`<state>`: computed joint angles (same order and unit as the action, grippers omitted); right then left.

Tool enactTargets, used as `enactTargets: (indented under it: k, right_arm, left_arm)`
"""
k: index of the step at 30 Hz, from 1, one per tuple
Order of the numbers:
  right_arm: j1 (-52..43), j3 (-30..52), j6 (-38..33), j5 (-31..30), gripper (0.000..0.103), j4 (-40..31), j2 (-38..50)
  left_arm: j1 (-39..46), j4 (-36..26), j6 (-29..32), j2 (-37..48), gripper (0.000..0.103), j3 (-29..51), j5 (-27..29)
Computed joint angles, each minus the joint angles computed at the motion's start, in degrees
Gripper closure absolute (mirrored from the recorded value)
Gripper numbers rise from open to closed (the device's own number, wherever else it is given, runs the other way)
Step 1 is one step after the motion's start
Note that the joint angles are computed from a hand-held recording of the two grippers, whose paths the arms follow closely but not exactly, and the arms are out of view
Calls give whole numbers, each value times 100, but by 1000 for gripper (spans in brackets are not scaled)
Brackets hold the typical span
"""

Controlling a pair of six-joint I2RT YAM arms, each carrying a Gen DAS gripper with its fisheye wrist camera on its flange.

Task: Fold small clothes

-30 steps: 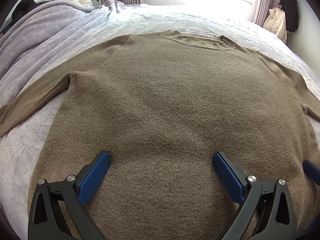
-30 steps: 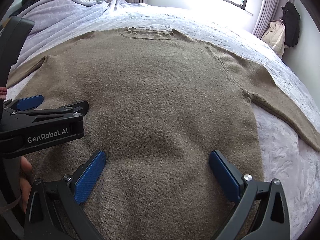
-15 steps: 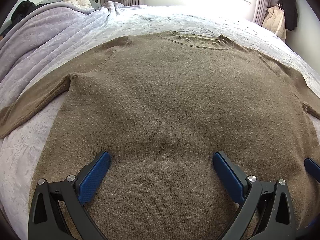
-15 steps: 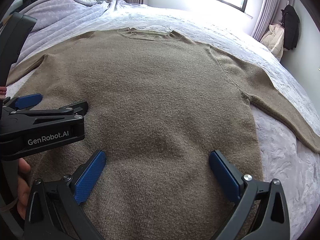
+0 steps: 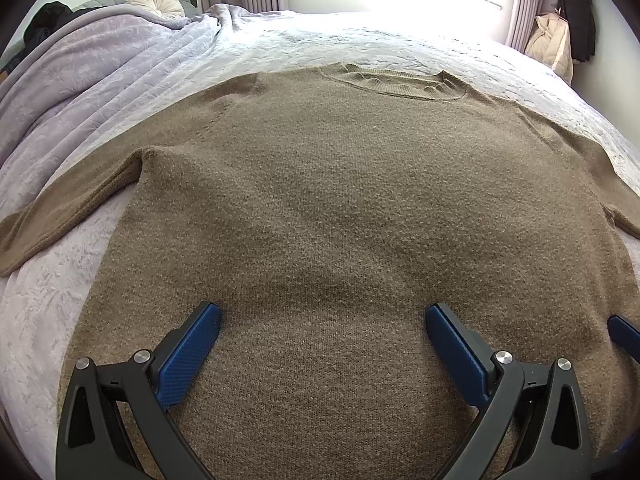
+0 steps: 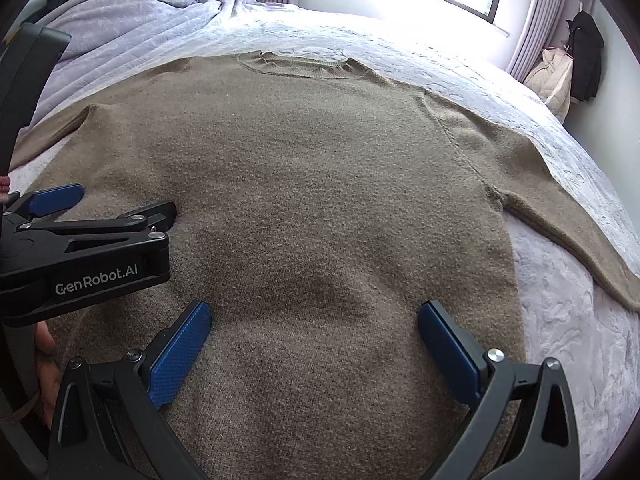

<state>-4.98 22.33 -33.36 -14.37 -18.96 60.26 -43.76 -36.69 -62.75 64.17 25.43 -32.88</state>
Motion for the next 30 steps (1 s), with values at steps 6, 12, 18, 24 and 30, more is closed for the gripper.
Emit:
enactTargets:
  k: [6, 12, 18, 24, 30]
  right_arm:
    - [31, -67, 36, 28, 0, 75, -60]
    - [33, -34, 16, 48, 0, 45, -19]
    - [161, -23, 74, 193, 0, 21, -51]
    - [155, 130, 39, 167, 0, -145, 68]
    - [164, 243, 30, 182, 0, -204, 246]
  left_arm:
    - [-13, 7, -16, 1, 0, -6, -3]
    - [14, -6, 12, 98, 0, 49, 21]
    - [83, 8, 93, 219, 0, 125, 68]
    - [107, 102, 131, 92, 0, 32, 95]
    - [75, 75, 101, 131, 0, 46, 84]
